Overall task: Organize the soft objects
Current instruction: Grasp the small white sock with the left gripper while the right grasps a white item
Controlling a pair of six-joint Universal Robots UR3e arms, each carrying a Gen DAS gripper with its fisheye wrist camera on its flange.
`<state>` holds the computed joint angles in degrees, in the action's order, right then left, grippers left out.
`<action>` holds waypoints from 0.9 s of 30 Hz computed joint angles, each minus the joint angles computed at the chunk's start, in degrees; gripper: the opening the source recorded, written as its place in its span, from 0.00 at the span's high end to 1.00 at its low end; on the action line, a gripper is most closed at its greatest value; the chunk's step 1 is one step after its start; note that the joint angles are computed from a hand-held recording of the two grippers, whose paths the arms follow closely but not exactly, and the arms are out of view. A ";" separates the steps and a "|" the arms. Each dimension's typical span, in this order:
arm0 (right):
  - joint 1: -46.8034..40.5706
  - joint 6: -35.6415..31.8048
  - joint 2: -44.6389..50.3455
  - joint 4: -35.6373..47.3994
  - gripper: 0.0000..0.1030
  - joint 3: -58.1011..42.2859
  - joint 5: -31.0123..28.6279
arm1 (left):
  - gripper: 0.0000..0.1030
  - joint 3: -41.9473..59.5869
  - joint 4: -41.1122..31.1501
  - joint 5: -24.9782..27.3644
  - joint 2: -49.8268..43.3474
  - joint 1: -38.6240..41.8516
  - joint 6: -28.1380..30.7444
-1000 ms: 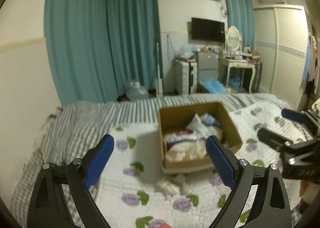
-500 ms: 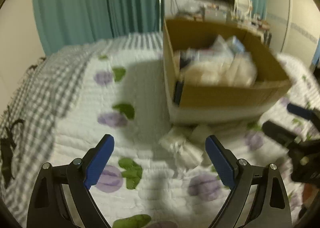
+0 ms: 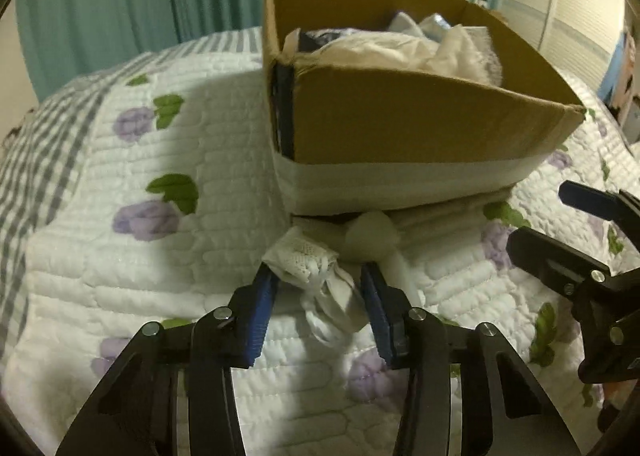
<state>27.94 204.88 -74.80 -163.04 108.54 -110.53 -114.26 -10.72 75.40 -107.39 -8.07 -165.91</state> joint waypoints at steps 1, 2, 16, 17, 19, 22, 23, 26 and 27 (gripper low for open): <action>0.21 0.35 0.01 0.07 0.01 -0.03 -0.10 | 0.64 -0.45 0.14 -0.14 0.52 0.07 0.14; 0.41 0.58 -0.15 0.39 0.01 -0.08 -0.23 | 0.65 -0.99 0.10 -0.29 1.31 0.25 0.18; 2.06 0.43 11.71 4.60 0.12 -15.29 6.15 | 0.67 -5.28 -4.34 -0.95 13.58 8.39 1.49; 1.99 0.35 13.02 4.67 0.18 -16.47 7.08 | 0.68 -5.41 -4.25 -1.41 13.50 8.99 1.53; 1.51 0.66 15.63 5.24 0.25 -19.20 8.97 | 0.68 -4.49 -4.00 -1.65 11.81 9.61 1.54; 0.71 1.81 18.63 5.67 0.41 -22.37 11.60 | 0.68 -3.18 -4.33 -1.81 10.11 10.29 2.38; 0.86 1.96 19.31 5.93 0.46 -23.21 11.40 | 0.68 -3.01 -4.27 -1.53 9.89 10.05 2.42; 1.23 1.96 20.75 6.69 0.66 -25.11 10.92 | 0.68 -3.31 -3.73 -1.16 9.85 9.56 2.52; 1.46 2.15 20.63 6.42 0.68 -24.79 10.19 | 0.68 -3.41 -3.68 -1.03 9.95 9.43 2.58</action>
